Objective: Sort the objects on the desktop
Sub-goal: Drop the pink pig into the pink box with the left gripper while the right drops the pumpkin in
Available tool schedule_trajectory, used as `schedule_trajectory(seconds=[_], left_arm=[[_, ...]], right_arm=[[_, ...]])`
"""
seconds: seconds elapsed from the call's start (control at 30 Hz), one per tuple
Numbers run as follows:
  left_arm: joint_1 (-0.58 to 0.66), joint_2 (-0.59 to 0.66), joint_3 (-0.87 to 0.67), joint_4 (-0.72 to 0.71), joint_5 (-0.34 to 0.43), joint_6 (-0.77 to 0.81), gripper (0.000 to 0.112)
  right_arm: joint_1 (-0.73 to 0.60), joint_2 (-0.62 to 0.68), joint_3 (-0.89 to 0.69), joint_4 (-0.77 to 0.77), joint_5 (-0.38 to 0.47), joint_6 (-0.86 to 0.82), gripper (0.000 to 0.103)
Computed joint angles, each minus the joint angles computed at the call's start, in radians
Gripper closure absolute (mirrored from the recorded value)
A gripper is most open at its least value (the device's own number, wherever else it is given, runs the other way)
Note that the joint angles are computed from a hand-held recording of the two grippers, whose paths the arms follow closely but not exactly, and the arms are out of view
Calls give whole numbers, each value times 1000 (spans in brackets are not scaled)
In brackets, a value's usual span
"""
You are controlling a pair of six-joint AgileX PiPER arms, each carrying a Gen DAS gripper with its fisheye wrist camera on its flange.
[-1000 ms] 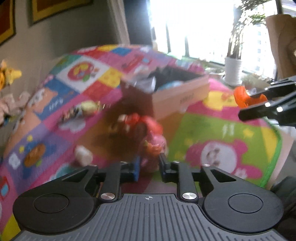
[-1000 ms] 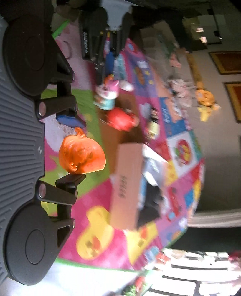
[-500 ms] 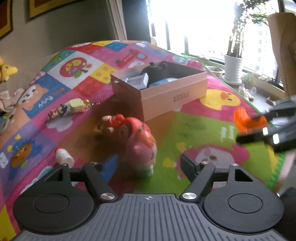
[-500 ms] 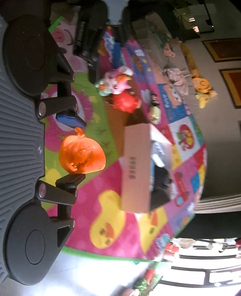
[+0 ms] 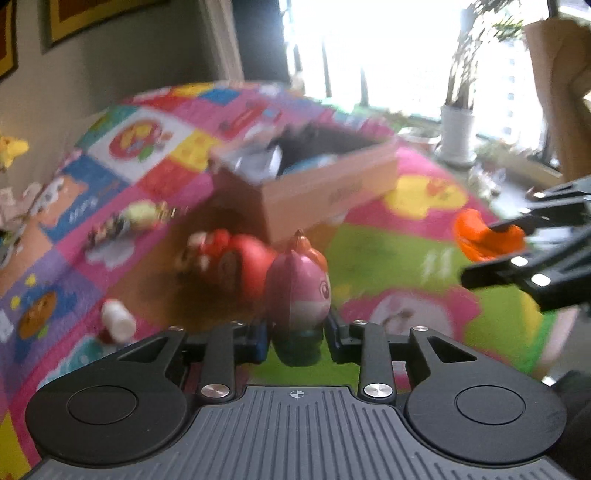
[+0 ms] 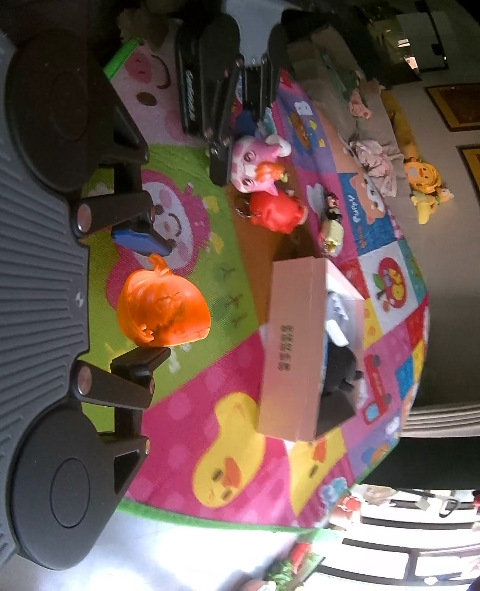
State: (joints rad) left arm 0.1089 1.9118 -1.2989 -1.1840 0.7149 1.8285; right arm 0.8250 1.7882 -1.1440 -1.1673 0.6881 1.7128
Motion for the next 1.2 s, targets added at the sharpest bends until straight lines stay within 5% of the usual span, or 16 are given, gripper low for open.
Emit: schedule_trajectory(seconds=[0.13, 0.27, 0.43, 0.53, 0.67, 0.83, 0.97, 1.1, 1.2], left_arm=[[-5, -56, -37, -160, 66, 122, 79], [-92, 2, -183, -240, -4, 141, 79], [-204, 212, -498, -107, -96, -54, 73], [-208, 312, -636, 3, -73, -233, 57], [-111, 270, -497, -64, 46, -186, 32], [-3, 211, -325, -47, 121, -124, 19], [48, 179, -215, -92, 71, 7, 16], [85, 207, -257, -50, 57, -102, 15], [115, 217, -257, -72, 42, -107, 13]], right_arm=[[17, -94, -9, -122, 133, 11, 51], [11, -131, -48, -211, 193, -10, 51], [-41, -93, -93, -185, 141, -78, 51], [-83, -52, -140, -101, 106, -159, 51], [-138, -19, -170, -32, 51, -231, 51], [-233, 80, -324, 108, -27, -369, 51], [-328, 204, -536, 355, -88, -593, 51], [-373, 365, -802, 564, -35, -779, 51], [-378, 448, -939, 601, 9, -798, 38]])
